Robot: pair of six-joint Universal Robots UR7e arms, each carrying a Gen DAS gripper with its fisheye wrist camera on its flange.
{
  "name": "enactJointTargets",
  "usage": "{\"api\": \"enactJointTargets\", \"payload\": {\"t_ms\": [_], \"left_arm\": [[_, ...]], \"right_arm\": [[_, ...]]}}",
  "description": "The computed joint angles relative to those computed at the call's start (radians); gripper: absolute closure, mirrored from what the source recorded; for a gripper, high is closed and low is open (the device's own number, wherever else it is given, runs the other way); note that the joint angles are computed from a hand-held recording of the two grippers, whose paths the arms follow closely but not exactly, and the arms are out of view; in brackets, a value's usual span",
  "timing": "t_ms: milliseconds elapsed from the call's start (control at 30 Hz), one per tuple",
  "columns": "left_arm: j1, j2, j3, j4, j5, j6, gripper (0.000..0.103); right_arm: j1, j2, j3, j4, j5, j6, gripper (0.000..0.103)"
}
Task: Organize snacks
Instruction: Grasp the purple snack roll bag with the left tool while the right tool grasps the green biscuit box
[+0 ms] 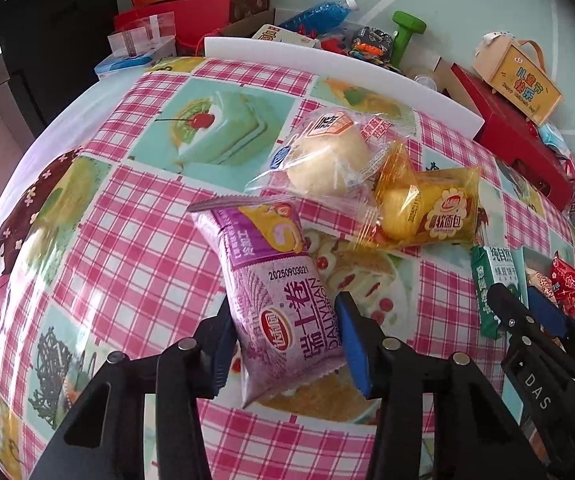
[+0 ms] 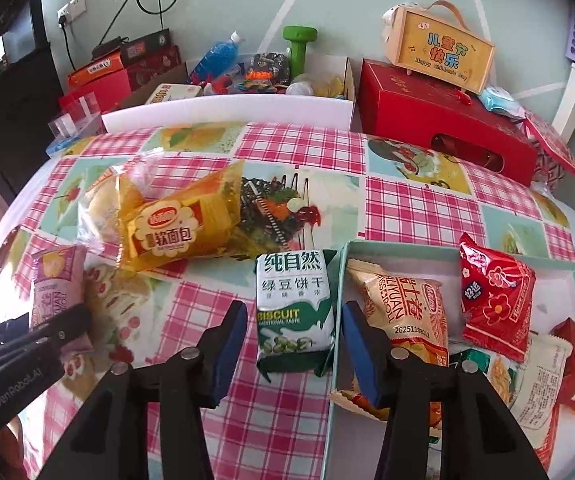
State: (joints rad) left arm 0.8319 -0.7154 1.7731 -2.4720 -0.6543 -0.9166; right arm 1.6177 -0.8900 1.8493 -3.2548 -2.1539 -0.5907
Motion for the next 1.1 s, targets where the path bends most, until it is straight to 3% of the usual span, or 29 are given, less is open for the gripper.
{"api": "enactJointTargets", "payload": {"t_ms": [267, 533, 767, 967, 1100], "left_arm": [[-0.017, -0.037, 0.033, 0.028, -0.011, -0.033, 0.056], [-0.006, -0.061, 0.050, -0.012, -0.030, -0.017, 0.057], [0.006, -0.063, 0.056, -0.053, -0.059, 0.014, 0.057], [0.014, -0.064, 0.058, -0.060, -0.072, 0.011, 0.057], [0.014, -0.064, 0.058, -0.062, -0.072, 0.014, 0.057]], "right_arm": [[0.000, -0.045, 0.024, 0.047, 0.066, -0.004, 0.051], [0.014, -0.010, -0.038, 0.108, 0.022, -0.022, 0.051], [0.001, 0.006, -0.099, 0.214, 0.025, 0.067, 0.051], [0.007, 0.013, -0.118, 0.251, 0.022, 0.077, 0.049], [0.003, 0.002, -0.120, 0.293, 0.059, 0.097, 0.049]]}}
